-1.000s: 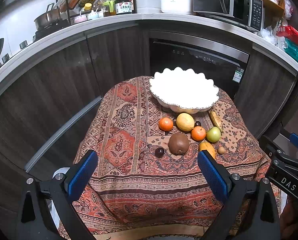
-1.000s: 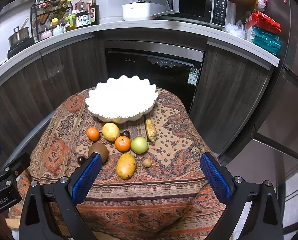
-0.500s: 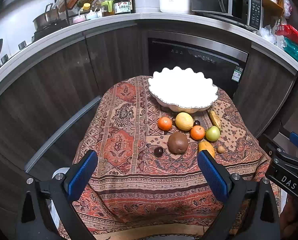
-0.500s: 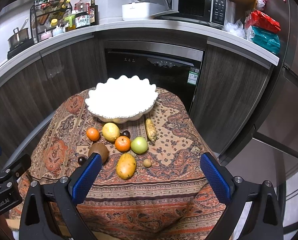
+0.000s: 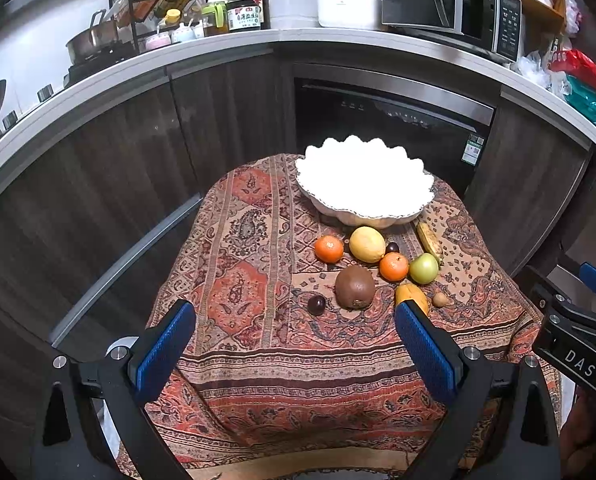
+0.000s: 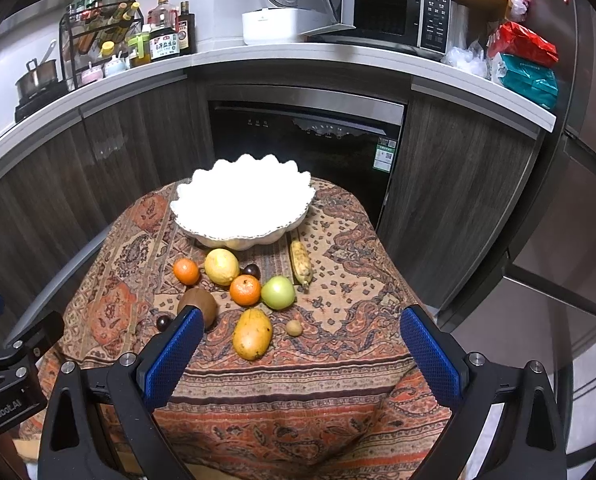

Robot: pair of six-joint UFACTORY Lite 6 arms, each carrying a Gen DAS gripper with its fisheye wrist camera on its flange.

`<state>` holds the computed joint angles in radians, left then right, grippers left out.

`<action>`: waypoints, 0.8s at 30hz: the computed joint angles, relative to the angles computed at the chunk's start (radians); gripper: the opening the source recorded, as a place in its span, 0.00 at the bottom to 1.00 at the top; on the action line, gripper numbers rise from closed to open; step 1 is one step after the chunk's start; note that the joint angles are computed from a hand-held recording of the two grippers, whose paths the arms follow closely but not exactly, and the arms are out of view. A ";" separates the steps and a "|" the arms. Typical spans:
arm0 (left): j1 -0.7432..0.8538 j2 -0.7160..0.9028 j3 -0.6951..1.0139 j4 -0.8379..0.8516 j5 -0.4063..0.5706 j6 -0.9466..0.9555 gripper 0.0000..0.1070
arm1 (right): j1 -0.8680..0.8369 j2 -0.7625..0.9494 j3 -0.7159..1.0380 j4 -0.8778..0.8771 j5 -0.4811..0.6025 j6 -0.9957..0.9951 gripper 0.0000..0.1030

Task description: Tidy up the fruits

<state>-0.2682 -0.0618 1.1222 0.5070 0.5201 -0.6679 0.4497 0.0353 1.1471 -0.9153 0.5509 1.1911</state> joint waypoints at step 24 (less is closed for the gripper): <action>-0.003 -0.011 -0.006 -0.003 0.003 0.004 0.95 | 0.014 -0.010 -0.010 -0.030 0.011 0.042 0.97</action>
<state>-0.2711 -0.0728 1.1162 0.5041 0.5231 -0.6635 0.4635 0.0250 1.1366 -0.9452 0.5621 1.2331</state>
